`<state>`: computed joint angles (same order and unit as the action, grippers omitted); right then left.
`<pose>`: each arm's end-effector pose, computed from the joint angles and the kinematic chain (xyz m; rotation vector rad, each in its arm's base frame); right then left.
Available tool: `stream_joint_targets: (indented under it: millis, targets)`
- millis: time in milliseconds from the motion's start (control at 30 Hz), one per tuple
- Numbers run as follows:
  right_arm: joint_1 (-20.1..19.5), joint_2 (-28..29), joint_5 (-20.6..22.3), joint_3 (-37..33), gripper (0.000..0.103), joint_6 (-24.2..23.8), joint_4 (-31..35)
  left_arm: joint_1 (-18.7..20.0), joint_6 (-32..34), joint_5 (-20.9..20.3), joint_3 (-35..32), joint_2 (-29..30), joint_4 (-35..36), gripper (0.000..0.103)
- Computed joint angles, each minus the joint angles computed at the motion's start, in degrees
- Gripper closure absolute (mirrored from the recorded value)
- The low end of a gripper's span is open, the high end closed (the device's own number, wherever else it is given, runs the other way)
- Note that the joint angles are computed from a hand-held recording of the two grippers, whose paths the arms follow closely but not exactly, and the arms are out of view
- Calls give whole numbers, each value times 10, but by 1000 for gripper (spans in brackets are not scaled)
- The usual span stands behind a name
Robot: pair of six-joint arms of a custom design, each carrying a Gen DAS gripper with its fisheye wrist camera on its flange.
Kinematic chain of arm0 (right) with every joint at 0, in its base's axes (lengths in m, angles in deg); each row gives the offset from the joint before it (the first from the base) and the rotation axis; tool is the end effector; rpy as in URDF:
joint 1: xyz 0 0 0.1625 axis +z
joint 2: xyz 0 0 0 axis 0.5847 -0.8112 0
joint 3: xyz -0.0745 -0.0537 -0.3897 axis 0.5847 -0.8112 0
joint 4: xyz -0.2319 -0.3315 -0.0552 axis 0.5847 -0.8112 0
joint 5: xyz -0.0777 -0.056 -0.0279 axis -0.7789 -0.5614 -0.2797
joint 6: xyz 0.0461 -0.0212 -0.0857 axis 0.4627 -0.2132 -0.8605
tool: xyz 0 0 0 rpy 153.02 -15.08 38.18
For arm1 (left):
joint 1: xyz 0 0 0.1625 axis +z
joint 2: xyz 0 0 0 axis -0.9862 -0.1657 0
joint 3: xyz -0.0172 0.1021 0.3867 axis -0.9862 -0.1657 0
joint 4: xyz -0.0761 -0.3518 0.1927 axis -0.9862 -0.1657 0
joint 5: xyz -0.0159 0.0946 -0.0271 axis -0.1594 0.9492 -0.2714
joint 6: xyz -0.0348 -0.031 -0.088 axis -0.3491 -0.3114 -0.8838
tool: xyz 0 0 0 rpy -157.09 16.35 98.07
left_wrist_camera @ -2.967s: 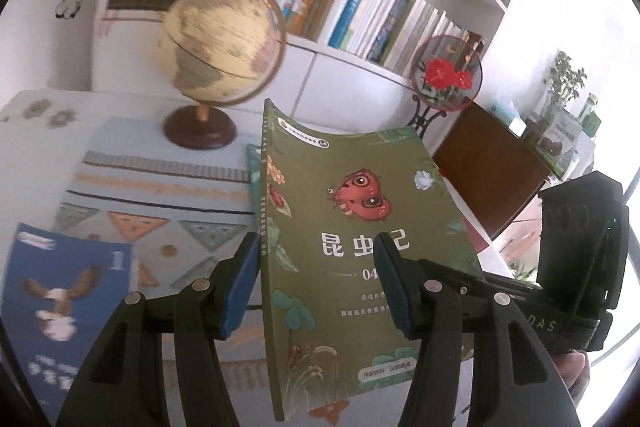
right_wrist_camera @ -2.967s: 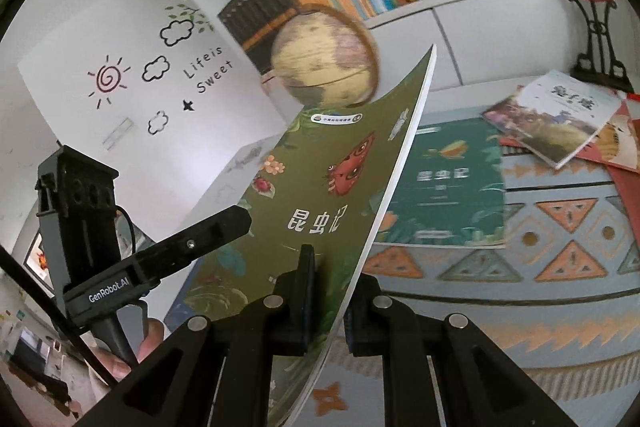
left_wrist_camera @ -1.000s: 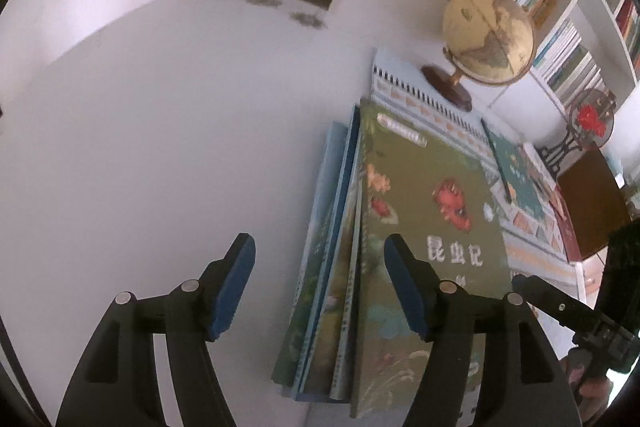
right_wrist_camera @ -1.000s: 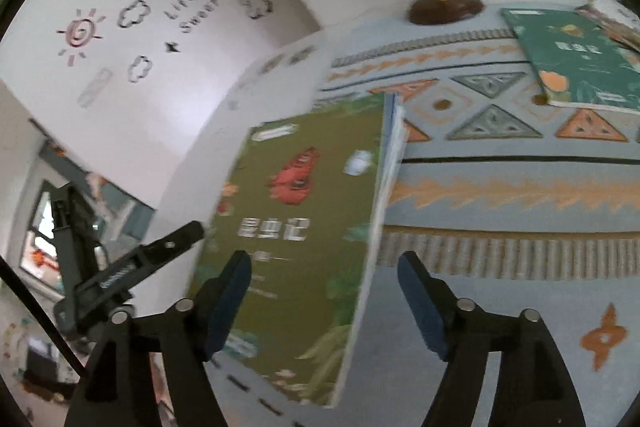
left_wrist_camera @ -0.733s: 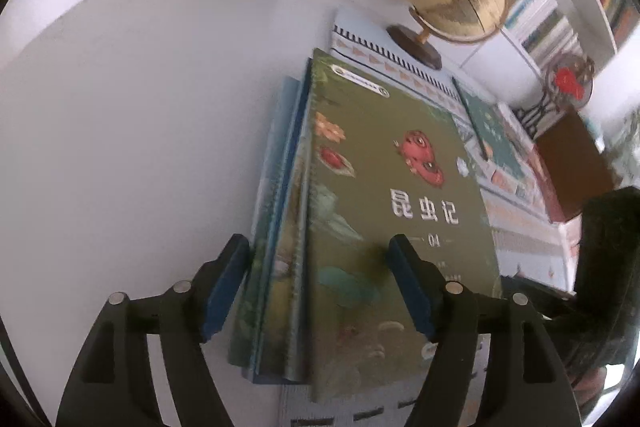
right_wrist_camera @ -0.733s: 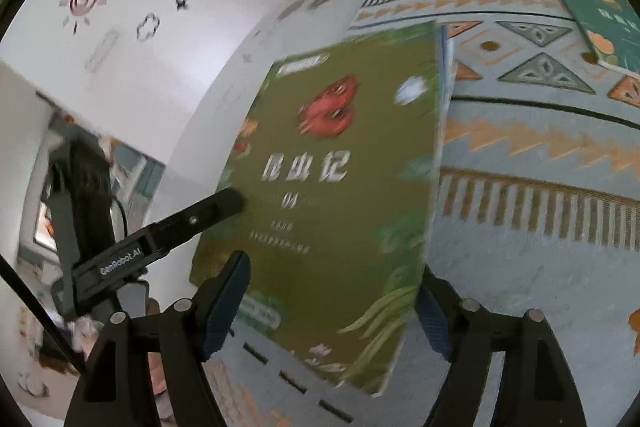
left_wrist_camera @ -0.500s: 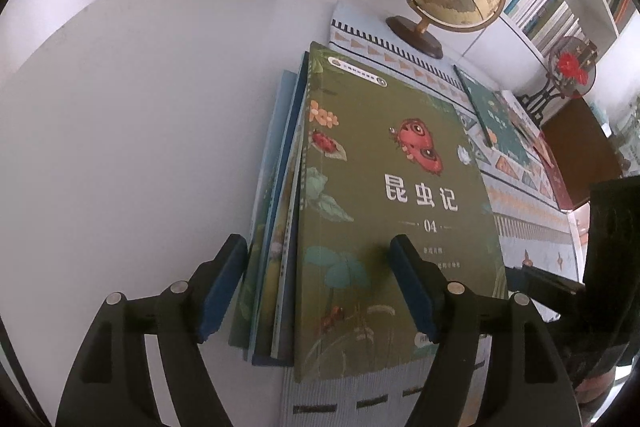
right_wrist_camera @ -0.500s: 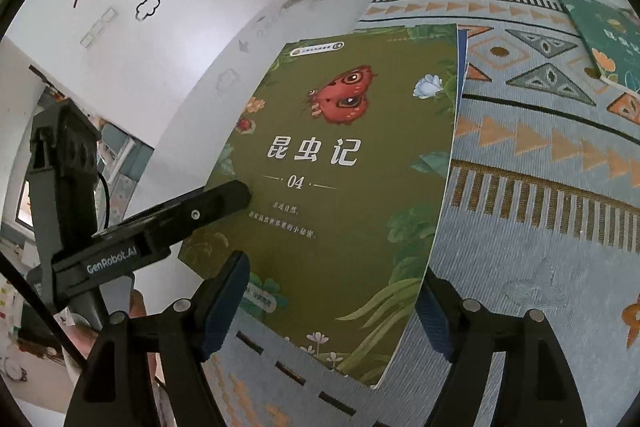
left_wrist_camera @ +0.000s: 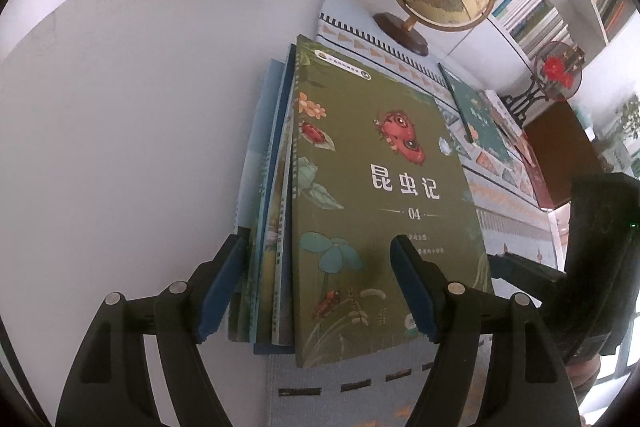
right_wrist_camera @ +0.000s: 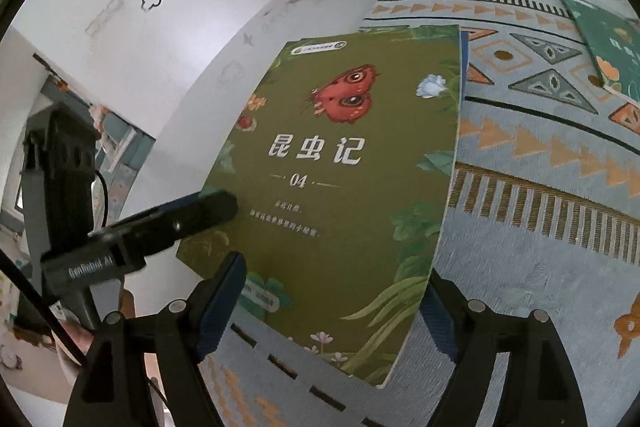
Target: Organize books
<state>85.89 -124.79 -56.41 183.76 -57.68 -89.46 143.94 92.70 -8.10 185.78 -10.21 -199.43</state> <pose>0.3519 -0.4116 0.0455 -0.0457 -2.7387 0.6696 -0.0777 -0.5131 0.3140 0.7414 2.7993 -0.2760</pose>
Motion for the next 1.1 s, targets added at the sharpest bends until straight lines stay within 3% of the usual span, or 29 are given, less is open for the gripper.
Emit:
stream_joint_targets:
  millis: [133, 300, 433, 467, 600, 800, 933, 1000, 1100]
  targets:
    - [-4, -3, 7, 0, 21, 17, 0, -15, 2, 29, 9, -1, -1, 32]
    - [4, 7, -9, -8, 16, 18, 3, -7, -3, 17, 0, 1, 5, 32]
    - [-17, -11, 38, 33, 17, -1, -81, -38, -13, 74, 22, -19, -33, 32]
    - [-16, -17, 31, 40, 17, -6, -94, -53, -8, 91, 29, -26, -46, 32]
    - [6, -53, -45, 69, 17, -41, -138, -94, 3, 95, 36, -32, -69, 29]
    - [18, -151, -126, 133, 17, -99, -183, -158, -44, 90, 31, 18, -115, 25]
    - [-2, -267, -165, 214, 17, -109, -194, -202, -64, 73, 26, 79, -162, 18]
    - [-24, -337, -168, 256, 17, -110, -199, -223, -70, 64, 18, 122, -187, 18]
    - [-90, -471, -119, 306, 17, -118, -165, -242, -80, 48, -6, 189, -205, 18]
